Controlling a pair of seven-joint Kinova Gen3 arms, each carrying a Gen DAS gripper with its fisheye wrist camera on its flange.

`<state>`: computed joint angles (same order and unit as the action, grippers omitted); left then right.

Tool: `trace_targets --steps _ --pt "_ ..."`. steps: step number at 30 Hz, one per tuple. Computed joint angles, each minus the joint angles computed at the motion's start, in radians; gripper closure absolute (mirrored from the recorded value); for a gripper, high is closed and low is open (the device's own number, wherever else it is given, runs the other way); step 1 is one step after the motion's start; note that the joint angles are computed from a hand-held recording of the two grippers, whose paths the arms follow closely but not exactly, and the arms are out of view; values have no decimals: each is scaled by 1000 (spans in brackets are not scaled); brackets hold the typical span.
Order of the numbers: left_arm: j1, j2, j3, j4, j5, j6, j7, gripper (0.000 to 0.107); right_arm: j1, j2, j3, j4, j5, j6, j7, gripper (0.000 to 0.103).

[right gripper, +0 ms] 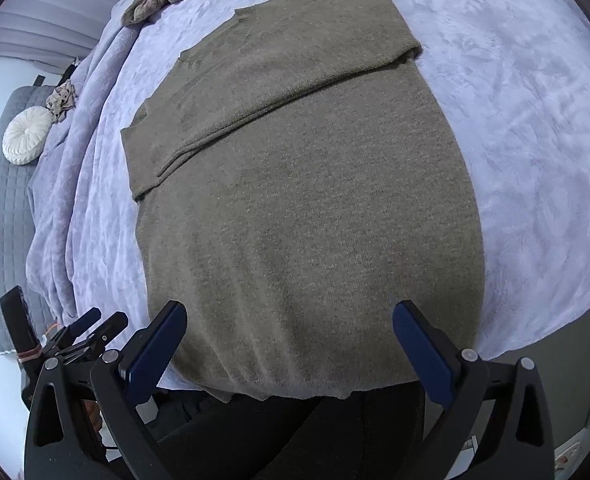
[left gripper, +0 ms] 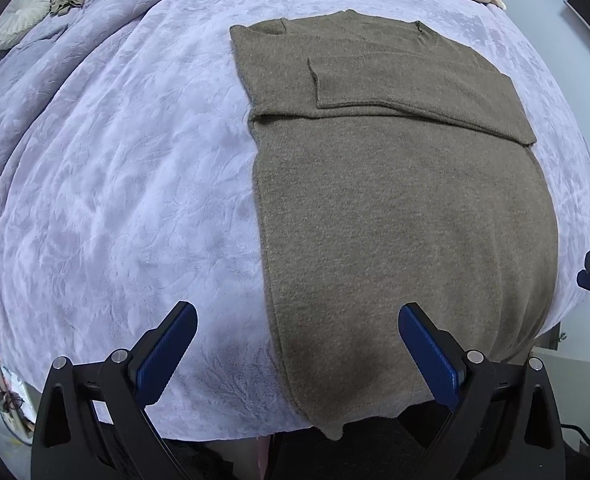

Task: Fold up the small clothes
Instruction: 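Release the sweater and lift both grippers away, then grasp the sweater hem with the left gripper while the right gripper pinches the hem beside it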

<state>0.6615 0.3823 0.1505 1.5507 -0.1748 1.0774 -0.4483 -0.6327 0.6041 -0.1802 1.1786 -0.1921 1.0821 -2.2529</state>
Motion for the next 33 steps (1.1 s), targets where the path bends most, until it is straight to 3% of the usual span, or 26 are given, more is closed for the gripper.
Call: trace_targets --steps 10,21,27,31,33 --pt "8 -19 14 61 27 -32 -20 6 -34 -52 -10 115 -1 -20 -84 0" --pt "78 16 19 36 14 -11 126 6 43 -33 -34 71 -18 43 128 0" --pt "117 54 29 73 62 -75 193 6 118 -56 -36 205 -75 41 248 0" --pt "111 39 34 156 114 -209 230 6 159 -57 -31 292 -108 17 300 0" --pt "115 54 34 164 117 -236 233 6 185 -47 -37 332 -136 0 335 0"
